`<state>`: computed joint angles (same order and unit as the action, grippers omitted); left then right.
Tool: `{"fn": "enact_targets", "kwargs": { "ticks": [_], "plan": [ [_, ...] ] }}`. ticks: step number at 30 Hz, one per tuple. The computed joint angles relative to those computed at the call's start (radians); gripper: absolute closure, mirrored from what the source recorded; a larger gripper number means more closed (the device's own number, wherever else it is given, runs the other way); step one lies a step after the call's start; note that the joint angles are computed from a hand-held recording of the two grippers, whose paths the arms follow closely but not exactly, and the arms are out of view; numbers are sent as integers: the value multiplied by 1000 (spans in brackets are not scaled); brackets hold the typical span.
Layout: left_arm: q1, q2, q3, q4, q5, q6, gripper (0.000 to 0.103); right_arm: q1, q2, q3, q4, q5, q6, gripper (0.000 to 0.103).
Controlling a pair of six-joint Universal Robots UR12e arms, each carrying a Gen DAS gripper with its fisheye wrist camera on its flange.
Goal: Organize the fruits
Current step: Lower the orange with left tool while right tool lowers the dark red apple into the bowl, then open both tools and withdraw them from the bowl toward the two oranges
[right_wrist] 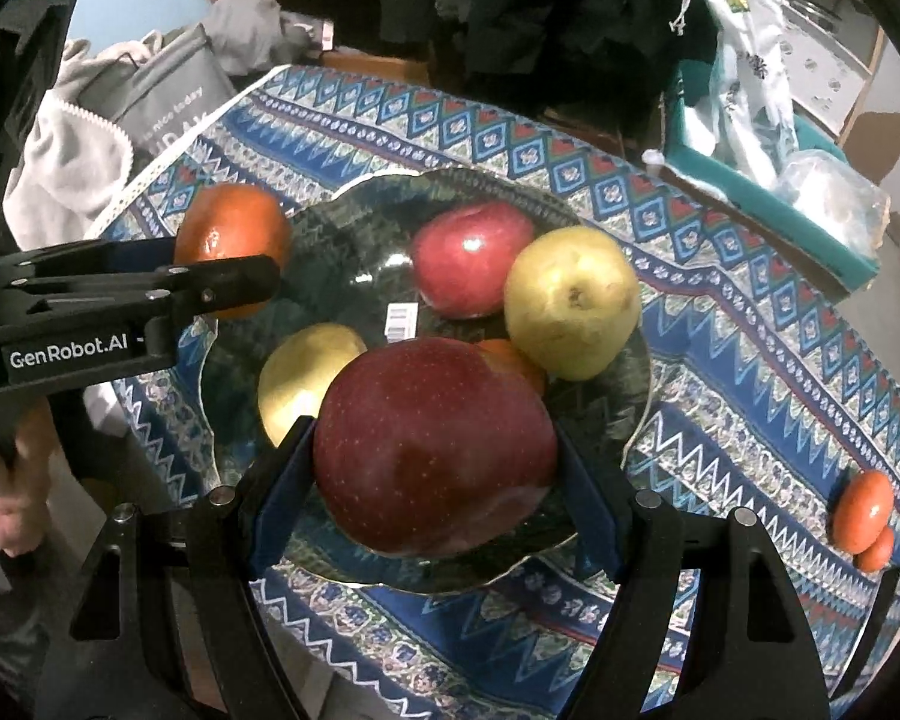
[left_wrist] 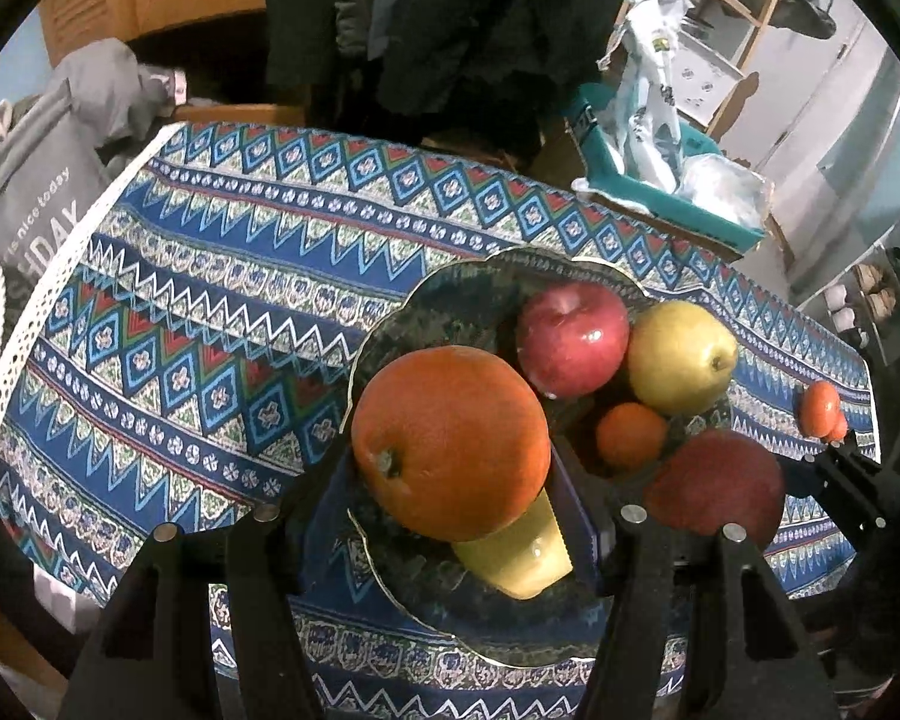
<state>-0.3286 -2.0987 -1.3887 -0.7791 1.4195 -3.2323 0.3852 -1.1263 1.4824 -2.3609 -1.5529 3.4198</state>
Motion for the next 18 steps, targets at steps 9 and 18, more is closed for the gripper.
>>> {"fn": "enact_targets", "kwargs": {
  "ticks": [9,18],
  "plan": [
    [0,-21,28,-95,8,-6,38,3,17,-18,62,7,-5,25],
    [-1,-9,12,-31,13,-19,33,5,4,-8,1,-16,-8,25]
  ]
}}
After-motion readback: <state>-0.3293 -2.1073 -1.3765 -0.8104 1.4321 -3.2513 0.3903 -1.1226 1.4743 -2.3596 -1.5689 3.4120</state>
